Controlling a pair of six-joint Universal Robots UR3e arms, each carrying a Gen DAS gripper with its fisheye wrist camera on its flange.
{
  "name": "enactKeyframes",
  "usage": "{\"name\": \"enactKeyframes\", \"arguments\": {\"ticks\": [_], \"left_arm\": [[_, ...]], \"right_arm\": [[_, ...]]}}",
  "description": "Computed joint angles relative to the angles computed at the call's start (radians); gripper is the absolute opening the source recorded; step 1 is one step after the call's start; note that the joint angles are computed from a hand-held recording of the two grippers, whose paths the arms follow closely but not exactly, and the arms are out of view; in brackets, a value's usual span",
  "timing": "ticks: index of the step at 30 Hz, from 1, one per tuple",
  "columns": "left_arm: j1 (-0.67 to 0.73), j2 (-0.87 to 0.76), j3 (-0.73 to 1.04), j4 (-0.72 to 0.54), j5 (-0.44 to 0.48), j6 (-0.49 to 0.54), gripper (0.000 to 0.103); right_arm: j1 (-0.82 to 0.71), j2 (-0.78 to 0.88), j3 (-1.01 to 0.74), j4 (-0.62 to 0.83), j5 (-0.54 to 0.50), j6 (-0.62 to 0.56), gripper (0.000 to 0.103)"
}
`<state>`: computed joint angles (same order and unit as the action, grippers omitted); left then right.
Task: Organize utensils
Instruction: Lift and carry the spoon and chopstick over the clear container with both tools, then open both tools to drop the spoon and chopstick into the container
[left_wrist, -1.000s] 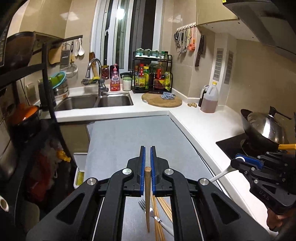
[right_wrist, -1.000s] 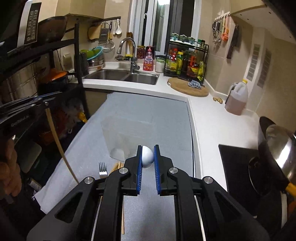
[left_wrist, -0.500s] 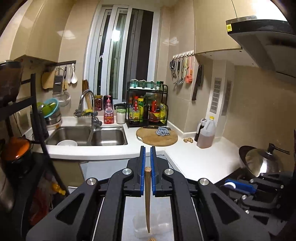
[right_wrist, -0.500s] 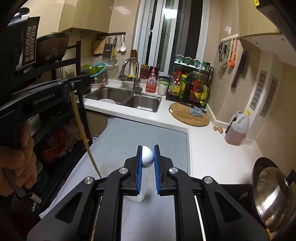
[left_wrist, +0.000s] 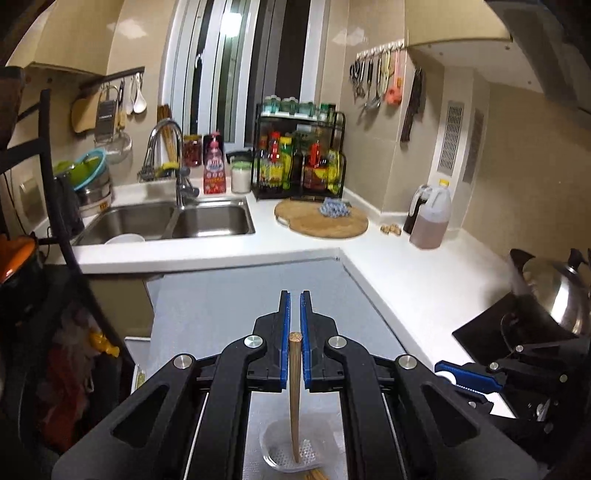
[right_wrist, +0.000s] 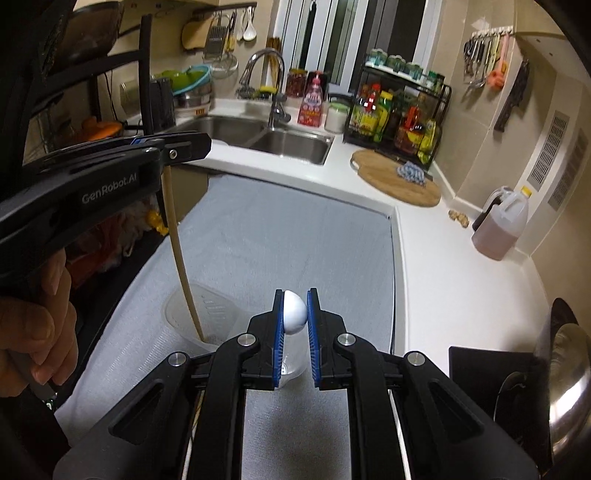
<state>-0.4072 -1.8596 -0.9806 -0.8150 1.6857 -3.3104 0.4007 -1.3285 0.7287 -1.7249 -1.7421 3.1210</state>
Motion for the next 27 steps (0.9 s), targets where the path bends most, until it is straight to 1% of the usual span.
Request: {"name": "enactKeyframes", "arguments": {"ticks": [5, 7, 9, 10, 11, 12, 13, 14, 17, 21, 24, 27], "left_arm": [[0.004, -0.007, -0.028, -0.025, -0.005, 0.001, 0.005], [-0.001, -0.019, -0.021, -0.039, 0.001, 0.003, 0.005], [-0.011, -0.031, -0.006, -0.057, 0.016, 0.003, 0.006], [-0.015, -0.032, 0.001, -0.068, 0.021, 0.001, 0.008], [-0.018, -0.037, 0.016, -0.081, 0.024, 0.0, 0.015], [-0.019, -0.024, 0.008, -0.079, 0.028, -0.001, 0.021], [-0.021, -0.004, -0.009, -0.066, 0.037, -0.002, 0.03], [-0.026, 0.004, -0.012, -0.061, 0.047, -0.004, 0.035], [-0.026, 0.083, -0.07, -0.041, 0.055, -0.011, 0.036], [-0.048, 0.2, -0.173, -0.007, 0.089, -0.021, 0.036], [-0.087, 0.292, -0.274, 0.034, 0.143, -0.032, 0.036], [-0.136, 0.384, -0.388, 0.074, 0.197, -0.054, 0.036]], "right_arm": [[-0.001, -0.011, 0.097, -0.043, 0.005, 0.014, 0.012], [-0.004, -0.007, 0.106, -0.043, 0.007, 0.024, 0.012], [0.0, -0.014, 0.129, -0.057, -0.006, 0.027, 0.014], [0.005, -0.018, 0.134, -0.059, -0.019, 0.031, 0.018], [0.005, -0.026, 0.14, -0.062, -0.021, 0.035, 0.026], [0.004, -0.036, 0.149, -0.07, -0.025, 0.039, 0.029], [0.007, -0.048, 0.153, -0.072, -0.039, 0.046, 0.032], [0.002, -0.059, 0.157, -0.076, -0.041, 0.045, 0.032], [0.006, -0.114, 0.188, -0.101, -0.058, 0.053, 0.032], [0.044, -0.214, 0.269, -0.172, -0.115, 0.063, 0.032], [0.084, -0.309, 0.378, -0.252, -0.165, 0.086, 0.033], [0.122, -0.444, 0.558, -0.367, -0.201, 0.126, 0.033]]}}
